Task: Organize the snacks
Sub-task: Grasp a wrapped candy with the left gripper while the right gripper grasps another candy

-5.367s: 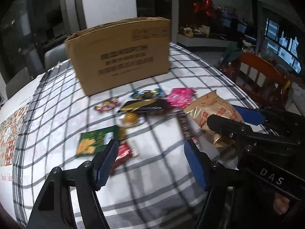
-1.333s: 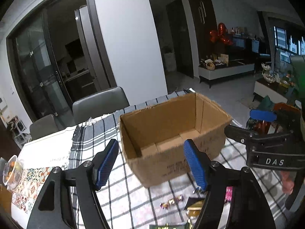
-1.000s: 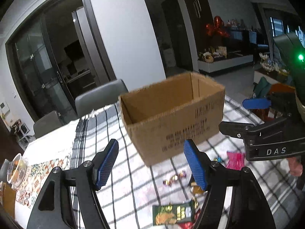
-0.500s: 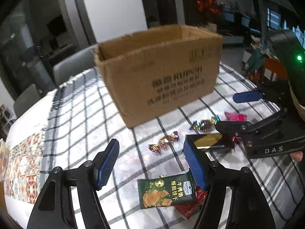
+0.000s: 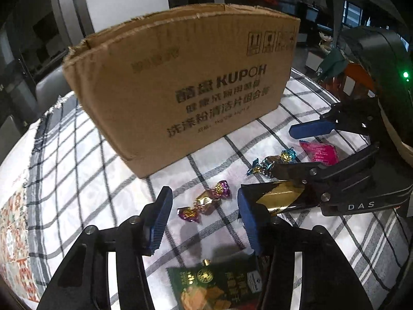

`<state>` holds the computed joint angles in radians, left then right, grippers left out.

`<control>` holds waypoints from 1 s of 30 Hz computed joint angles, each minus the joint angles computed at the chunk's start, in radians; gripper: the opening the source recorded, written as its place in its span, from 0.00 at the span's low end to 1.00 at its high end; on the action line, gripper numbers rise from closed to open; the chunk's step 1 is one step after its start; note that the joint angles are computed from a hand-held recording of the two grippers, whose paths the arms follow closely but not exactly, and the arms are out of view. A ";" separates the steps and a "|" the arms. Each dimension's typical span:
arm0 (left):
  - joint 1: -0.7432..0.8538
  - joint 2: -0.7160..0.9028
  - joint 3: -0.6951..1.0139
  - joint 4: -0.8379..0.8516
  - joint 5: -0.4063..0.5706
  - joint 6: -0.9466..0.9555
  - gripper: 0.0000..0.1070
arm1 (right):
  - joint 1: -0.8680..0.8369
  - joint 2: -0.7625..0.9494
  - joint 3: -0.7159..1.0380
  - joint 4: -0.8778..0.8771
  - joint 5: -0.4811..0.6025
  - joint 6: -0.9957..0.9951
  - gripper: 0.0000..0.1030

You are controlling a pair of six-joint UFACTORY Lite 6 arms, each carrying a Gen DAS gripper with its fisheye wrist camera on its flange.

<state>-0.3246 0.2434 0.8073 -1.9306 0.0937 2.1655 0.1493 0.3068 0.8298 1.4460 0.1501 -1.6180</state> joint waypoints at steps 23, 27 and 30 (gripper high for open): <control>0.009 0.107 0.057 0.082 0.050 -0.105 0.17 | 0.021 0.080 0.045 0.133 0.045 -0.124 0.25; 0.013 0.082 0.041 0.086 0.056 -0.113 0.15 | 0.027 0.047 0.019 0.171 0.039 -0.167 0.21; 0.018 0.054 0.027 0.092 0.061 -0.123 0.15 | 0.027 0.024 0.011 0.173 0.047 -0.162 0.20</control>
